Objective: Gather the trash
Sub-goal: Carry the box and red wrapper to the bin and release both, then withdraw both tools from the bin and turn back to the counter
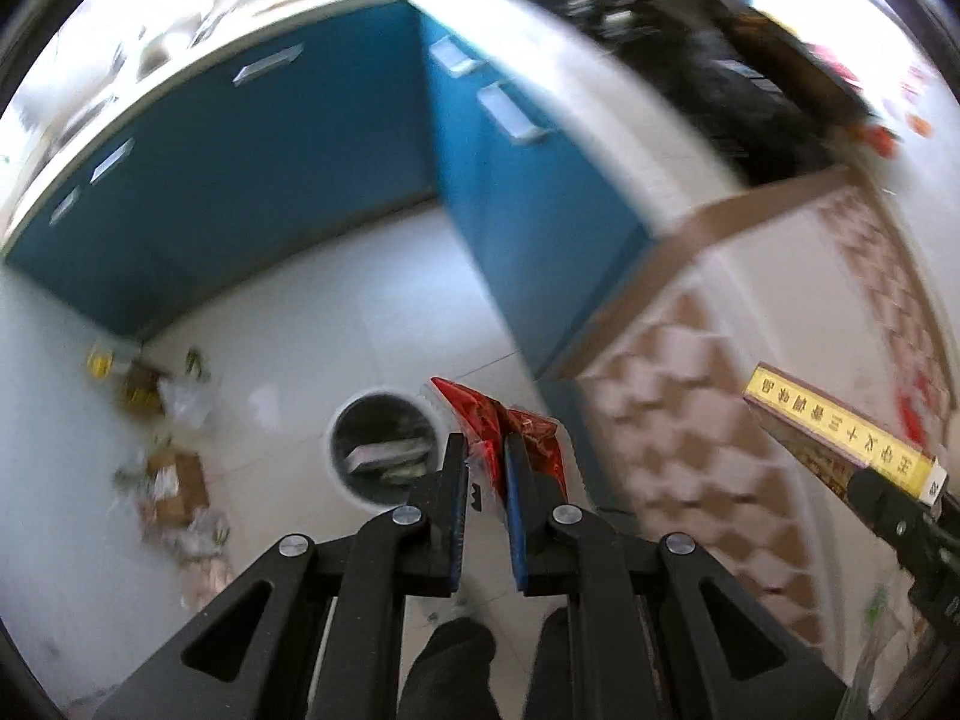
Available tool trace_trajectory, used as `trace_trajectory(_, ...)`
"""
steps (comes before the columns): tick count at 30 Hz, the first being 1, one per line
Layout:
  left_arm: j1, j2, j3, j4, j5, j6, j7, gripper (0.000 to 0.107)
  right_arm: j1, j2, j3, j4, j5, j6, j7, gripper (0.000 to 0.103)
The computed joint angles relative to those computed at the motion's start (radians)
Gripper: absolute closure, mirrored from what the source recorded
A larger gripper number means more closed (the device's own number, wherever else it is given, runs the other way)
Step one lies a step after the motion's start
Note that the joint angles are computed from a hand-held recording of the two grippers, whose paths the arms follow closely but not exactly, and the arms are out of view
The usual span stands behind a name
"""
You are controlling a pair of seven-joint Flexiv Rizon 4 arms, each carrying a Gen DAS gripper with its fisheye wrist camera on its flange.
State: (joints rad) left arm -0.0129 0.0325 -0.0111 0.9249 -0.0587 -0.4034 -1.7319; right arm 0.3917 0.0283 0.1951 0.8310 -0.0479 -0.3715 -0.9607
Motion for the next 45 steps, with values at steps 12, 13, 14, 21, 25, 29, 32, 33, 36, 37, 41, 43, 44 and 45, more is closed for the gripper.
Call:
trace_trajectory(12,0.144,0.153,0.178,0.788,-0.098,0.303,0.121,0.098,0.109,-0.053,0.110,0.597,0.139,0.498,0.056,0.048)
trace_trajectory(13,0.156,0.147,0.184,0.834,-0.110,0.332,0.138,0.097,0.115,-0.068,0.110,0.634,0.155,0.545,0.060,0.048)
trace_trajectory(14,0.170,0.137,0.187,0.871,-0.110,0.357,0.148,0.096,0.123,-0.087,0.112,0.671,0.167,0.592,0.064,0.048)
trace_trajectory(21,0.234,0.074,0.189,1.005,-0.107,0.474,0.171,0.079,0.166,-0.303,0.119,0.773,0.244,0.821,0.008,0.041)
trace_trajectory(25,0.252,0.099,0.191,1.027,-0.052,0.514,0.164,0.009,0.167,-0.367,0.120,0.775,0.246,0.830,-0.023,0.013)
trace_trajectory(29,0.263,0.135,0.182,0.999,0.053,0.490,0.154,0.009,0.183,-0.360,0.113,0.784,0.183,0.808,0.005,0.004)
trace_trajectory(32,0.263,0.176,0.171,0.980,0.125,0.471,0.143,0.009,0.199,-0.338,0.108,0.778,0.122,0.754,0.031,0.000)
trace_trajectory(33,0.263,0.185,0.168,0.972,0.138,0.460,0.138,0.009,0.202,-0.326,0.107,0.772,0.104,0.732,0.034,0.000)
trace_trajectory(36,0.261,0.224,0.158,0.942,0.160,0.412,0.119,0.009,0.211,-0.304,0.107,0.742,0.072,0.678,0.037,0.000)
trace_trajectory(37,0.260,0.232,0.156,0.932,0.164,0.398,0.114,0.009,0.212,-0.296,0.107,0.730,0.069,0.662,0.037,0.000)
trace_trajectory(41,0.254,0.269,0.138,0.862,0.181,0.318,0.100,0.009,0.217,-0.267,0.107,0.678,0.064,0.590,0.035,0.000)
trace_trajectory(43,0.252,0.279,0.132,0.818,0.185,0.278,0.098,0.009,0.218,-0.248,0.107,0.644,0.064,0.546,0.032,0.000)
trace_trajectory(44,0.251,0.284,0.128,0.793,0.185,0.254,0.096,0.009,0.221,-0.242,0.107,0.626,0.063,0.529,0.034,0.000)
trace_trajectory(45,0.251,0.288,0.125,0.765,0.185,0.229,0.093,0.009,0.224,-0.231,0.106,0.603,0.057,0.503,0.032,0.000)
